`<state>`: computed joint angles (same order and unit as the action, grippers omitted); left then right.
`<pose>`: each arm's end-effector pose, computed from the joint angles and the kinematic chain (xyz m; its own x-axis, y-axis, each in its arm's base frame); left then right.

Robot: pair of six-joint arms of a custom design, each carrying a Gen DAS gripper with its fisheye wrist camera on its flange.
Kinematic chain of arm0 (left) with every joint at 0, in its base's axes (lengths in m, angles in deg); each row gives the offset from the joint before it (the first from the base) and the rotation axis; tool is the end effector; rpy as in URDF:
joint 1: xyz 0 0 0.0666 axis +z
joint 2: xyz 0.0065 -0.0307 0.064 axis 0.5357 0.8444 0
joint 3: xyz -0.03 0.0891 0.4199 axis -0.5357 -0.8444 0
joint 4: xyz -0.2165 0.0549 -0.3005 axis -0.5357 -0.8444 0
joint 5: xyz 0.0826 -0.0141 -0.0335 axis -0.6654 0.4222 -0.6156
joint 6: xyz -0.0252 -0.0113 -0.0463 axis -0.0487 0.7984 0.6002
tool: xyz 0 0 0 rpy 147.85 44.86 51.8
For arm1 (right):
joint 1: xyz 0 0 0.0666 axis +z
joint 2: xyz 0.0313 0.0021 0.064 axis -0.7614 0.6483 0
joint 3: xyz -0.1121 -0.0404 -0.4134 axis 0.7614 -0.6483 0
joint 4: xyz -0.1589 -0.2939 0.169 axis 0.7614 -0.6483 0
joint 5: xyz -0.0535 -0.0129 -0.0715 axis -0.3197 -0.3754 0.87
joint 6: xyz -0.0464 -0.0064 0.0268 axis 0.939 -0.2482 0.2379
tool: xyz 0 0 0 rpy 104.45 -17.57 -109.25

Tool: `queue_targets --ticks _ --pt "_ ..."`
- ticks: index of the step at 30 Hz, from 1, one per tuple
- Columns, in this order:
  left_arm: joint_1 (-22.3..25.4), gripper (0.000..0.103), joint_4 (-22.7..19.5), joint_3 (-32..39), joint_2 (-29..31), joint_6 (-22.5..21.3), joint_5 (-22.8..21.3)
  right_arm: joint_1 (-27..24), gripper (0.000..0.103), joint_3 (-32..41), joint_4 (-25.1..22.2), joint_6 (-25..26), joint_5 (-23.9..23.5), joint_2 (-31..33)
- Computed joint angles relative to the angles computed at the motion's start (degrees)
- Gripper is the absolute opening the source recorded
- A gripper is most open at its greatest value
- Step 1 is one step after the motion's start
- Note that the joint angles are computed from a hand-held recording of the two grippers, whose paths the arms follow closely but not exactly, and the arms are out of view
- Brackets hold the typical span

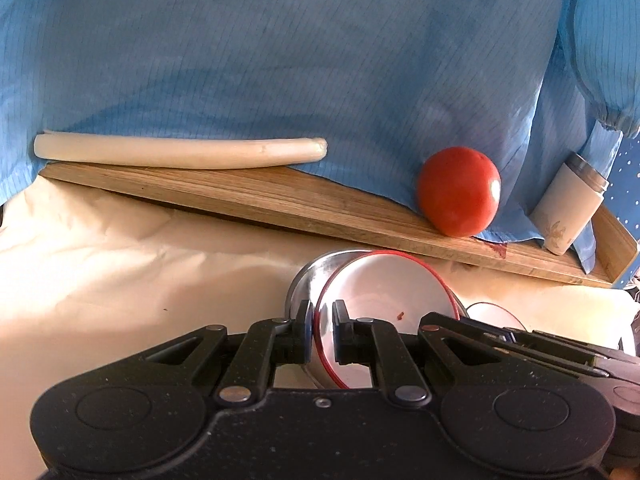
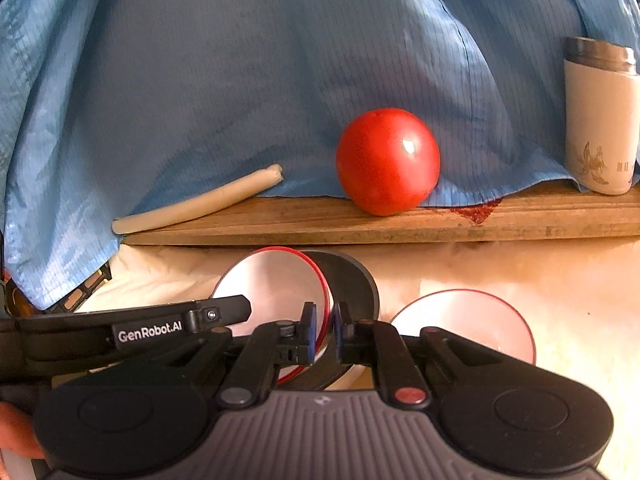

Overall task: Organize plates and bowls
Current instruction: 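Carry the enamel bowl with both grippers over the steel mixing bowl and lower it, then open both grippers to release the enamel bowl inside the steel bowl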

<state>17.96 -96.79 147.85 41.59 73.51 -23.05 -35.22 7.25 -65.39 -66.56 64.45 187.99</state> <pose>0.6493 -0.1786 0.3004 -0.6962 0.0813 -0.7132 0.3833 0.8822 -0.2736 0.5762 0.1450 0.2869 -0.6119 0.2138 -0.7615 0.0182 0.9663 0.2566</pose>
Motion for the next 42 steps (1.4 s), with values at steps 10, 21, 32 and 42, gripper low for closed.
queue_targets --ticks 10,21,32,42 --pt "-0.25 0.011 -0.37 0.41 0.11 -0.62 -0.68 -0.05 0.013 0.44 -0.48 -0.12 -0.38 0.42" --pt "-0.51 0.015 -0.77 0.62 0.14 -1.06 -1.35 -0.22 0.017 -0.02 -0.09 0.0 -1.1 0.15" --pt "-0.46 0.015 -0.63 0.54 0.07 0.68 -1.6 -0.87 0.026 -1.16 1.48 -0.51 -2.42 -0.52" --pt "-0.53 0.021 0.19 -0.32 -1.09 2.61 -2.43 -1.78 0.033 -3.7 4.35 -1.2 -3.54 -2.59"
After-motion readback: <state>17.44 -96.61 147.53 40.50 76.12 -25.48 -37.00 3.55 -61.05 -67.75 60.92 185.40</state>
